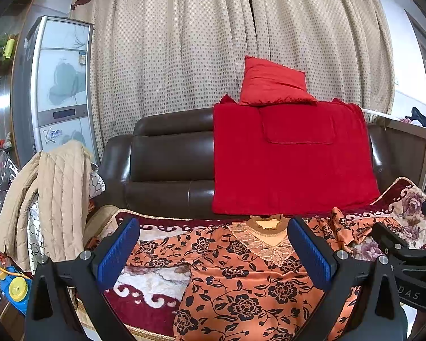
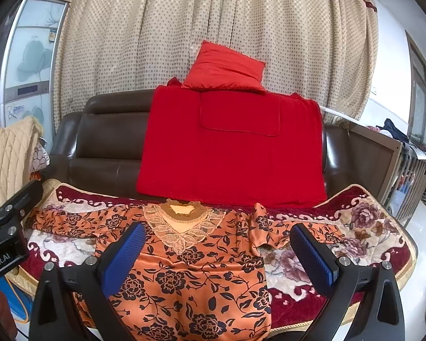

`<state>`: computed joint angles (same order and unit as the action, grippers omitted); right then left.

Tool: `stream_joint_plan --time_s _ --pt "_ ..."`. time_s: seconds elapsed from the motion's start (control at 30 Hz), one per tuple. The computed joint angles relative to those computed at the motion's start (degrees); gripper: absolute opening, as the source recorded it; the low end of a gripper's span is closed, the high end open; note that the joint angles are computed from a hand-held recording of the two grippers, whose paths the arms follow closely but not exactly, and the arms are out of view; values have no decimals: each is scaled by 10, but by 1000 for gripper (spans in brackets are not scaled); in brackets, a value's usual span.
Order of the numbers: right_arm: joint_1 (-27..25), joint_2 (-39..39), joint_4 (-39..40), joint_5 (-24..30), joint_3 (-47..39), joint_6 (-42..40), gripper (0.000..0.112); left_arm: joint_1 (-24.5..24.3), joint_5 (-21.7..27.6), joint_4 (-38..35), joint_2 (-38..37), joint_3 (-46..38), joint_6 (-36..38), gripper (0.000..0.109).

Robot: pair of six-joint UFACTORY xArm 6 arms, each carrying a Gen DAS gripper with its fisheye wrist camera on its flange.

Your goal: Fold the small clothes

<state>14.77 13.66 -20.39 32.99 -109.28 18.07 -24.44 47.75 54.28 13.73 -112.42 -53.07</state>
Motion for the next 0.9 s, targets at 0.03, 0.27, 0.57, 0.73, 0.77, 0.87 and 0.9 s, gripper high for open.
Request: stream_joint_plan --time_s 0.03,0.27,0.57,0.73,0.77,0.87,0.9 --pt "0 2 0 1 -2 0 103 1 0 -1 1 0 0 103" --pt "0 13 4 8 -13 -5 103 4 2 -11 11 -10 6 103" --pt "2 34 11 22 -41 -14 103 9 4 -23 28 -27 17 103" --pt "2 44 13 30 -53 -18 103 11 3 -29 33 -29 20 103" --pt "2 47 13 31 -56 -17 103 12 3 -29 34 -30 20 103" --pt "3 51 14 35 -62 -18 103 12 4 -31 38 -34 22 103" --pt "3 53 14 37 -64 -18 103 12 4 -32 39 -35 23 103"
